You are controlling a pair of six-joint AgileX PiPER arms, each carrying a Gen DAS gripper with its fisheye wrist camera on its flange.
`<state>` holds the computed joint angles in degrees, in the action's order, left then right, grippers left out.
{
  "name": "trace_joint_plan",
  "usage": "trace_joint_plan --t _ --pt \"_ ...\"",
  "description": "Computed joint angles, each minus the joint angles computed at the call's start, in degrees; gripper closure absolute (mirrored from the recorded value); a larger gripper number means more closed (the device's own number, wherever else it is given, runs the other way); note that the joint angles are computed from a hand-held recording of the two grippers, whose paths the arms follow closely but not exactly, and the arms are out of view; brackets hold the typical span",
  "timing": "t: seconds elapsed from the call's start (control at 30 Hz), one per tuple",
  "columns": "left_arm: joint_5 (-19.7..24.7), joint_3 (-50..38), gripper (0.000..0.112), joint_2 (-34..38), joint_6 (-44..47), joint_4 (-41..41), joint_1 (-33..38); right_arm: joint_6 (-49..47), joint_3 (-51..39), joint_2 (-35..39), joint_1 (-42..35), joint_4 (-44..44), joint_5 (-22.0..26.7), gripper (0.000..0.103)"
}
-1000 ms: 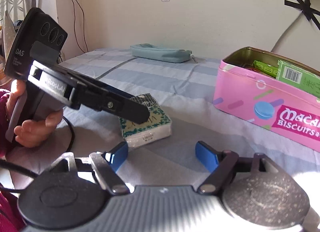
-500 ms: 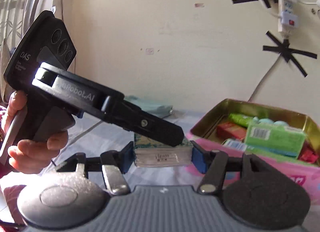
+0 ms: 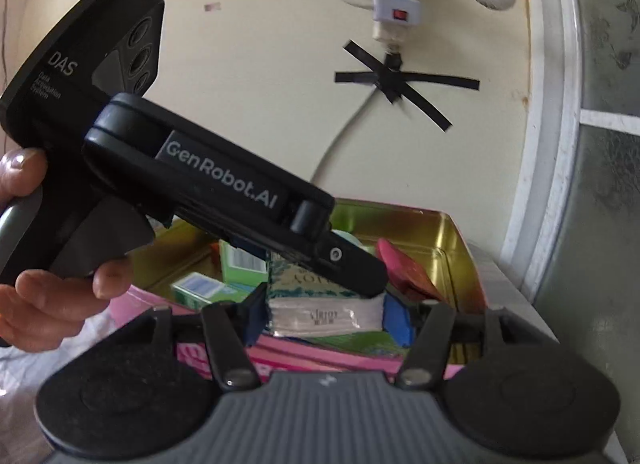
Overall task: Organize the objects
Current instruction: 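Carry the tissue pack into the pink tin and open the right tool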
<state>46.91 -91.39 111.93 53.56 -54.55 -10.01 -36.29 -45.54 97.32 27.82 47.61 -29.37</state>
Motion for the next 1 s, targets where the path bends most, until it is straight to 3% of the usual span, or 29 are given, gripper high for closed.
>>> trace_joint_plan --t 0.13,0.23,0.4,0.6,0.7,0.87,1.0 --pt "-1.5 -7.8 0.032 4.6 -9.4 8.4 -2.7 -3.6 -5.6 4.4 -5.4 3.9 4.2 0.045" --pt "-5.5 -7.8 0.032 4.4 -13.2 12.6 -4.3 -7.4 -7.6 7.7 -4.3 9.5 -2.6 0.039" --pt "-9.8 0.8 0.026 -0.9 -7.2 8.5 -3.2 6.2 -1.7 6.0 -3.9 -1.3 -7.8 0.028" --pt "-12.9 12.9 0.026 -10.5 2.7 0.6 -0.3 12.5 5.2 1.1 -1.0 -4.6 -11.6 0.027" --pt "-15.5 19.2 0.026 -15.8 7.2 -2.4 1.1 14.2 8.0 -1.1 1.7 -3.3 -13.3 0.027" --pt "-23.3 28.6 0.026 -23.0 7.2 1.1 2.4 14.5 10.3 -3.0 8.3 3.9 -16.2 0.026" --pt "-24.1 34.0 0.026 -25.7 12.6 -2.5 6.9 14.9 10.3 -4.3 11.3 6.7 -14.6 0.026"
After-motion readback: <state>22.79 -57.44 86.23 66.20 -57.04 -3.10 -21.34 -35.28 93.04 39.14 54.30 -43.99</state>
